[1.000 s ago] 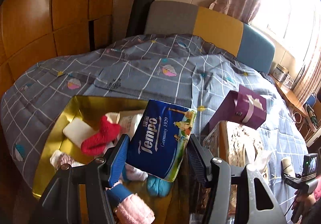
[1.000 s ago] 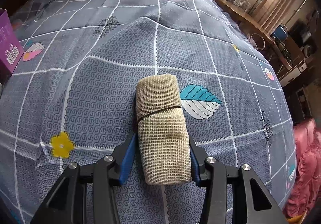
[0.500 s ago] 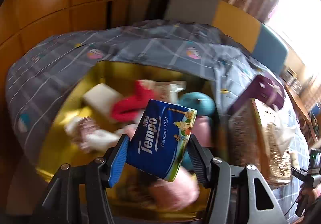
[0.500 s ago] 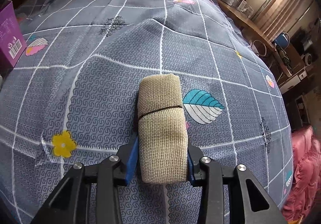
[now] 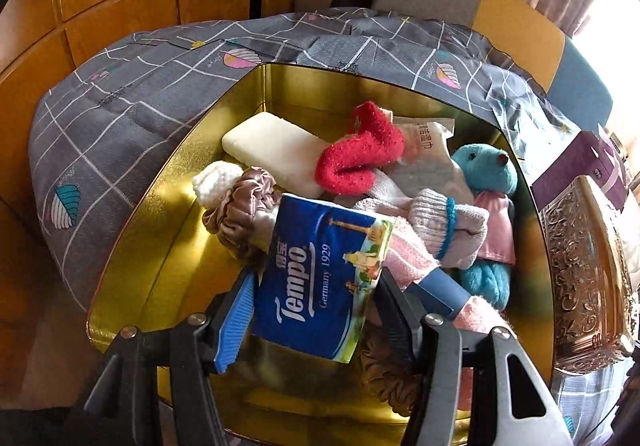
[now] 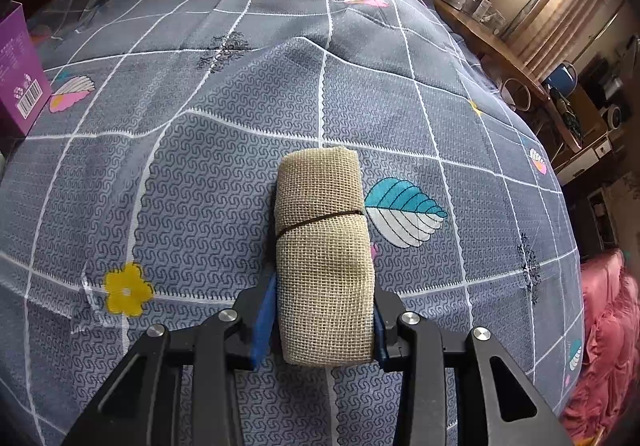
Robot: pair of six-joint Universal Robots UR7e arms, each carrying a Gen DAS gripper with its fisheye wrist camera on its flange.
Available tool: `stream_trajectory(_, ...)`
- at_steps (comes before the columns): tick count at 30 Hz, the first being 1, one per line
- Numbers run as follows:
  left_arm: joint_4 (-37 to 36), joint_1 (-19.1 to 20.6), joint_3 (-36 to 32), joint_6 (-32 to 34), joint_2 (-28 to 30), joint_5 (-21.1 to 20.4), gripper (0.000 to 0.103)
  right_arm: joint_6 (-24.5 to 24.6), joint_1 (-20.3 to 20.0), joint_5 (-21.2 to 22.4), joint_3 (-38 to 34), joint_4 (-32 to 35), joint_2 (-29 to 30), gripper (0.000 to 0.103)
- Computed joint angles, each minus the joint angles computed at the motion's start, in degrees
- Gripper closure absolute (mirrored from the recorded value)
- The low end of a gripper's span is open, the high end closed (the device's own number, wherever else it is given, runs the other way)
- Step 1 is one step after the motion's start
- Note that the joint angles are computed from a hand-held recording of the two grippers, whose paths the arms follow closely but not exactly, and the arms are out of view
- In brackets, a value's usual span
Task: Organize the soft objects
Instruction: 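Carry the Tempo tissue pack into the gold tray and release it with the left tool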
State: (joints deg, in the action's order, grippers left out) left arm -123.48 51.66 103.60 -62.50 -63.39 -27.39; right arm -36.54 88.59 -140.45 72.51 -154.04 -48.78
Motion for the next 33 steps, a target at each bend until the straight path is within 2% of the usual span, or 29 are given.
stream_trajectory(2,2.52,-0.65,0.43,-2.58,-0.51,1.22,0.042,2.04,-0.08,0.27,-0.60,2.32,-0.13,0.064)
stream_trajectory(5,4.31,-1.57,0.49,-3.79,-0.54,3.22,0.032,5.17,-0.25,0.55,-1.70,5.18,-0.14,0.064)
stream_trajectory(14,1.67,-3.51,1.02,-0.46,-0.38,4.46,0.032,7.85,0.35,-1.73,-4.51,7.40,1.68,0.065)
stream_trajectory(17,1.52,-3.84,0.87,0.41,-0.09,4.46,0.032,11.27,0.62,0.55,-6.89,11.83,2.29,0.065)
stream_trajectory(25,1.63,-4.55,1.14,0.57,0.05,4.82,0.032,13.05,3.99,5.70,-16.44,16.57,7.26,0.065)
stream_trajectory(33,1.10,-5.05,1.63,1.26,-0.22,5.46,0.032,9.92,9.61,11.18,-27.90,16.89,13.36,0.065)
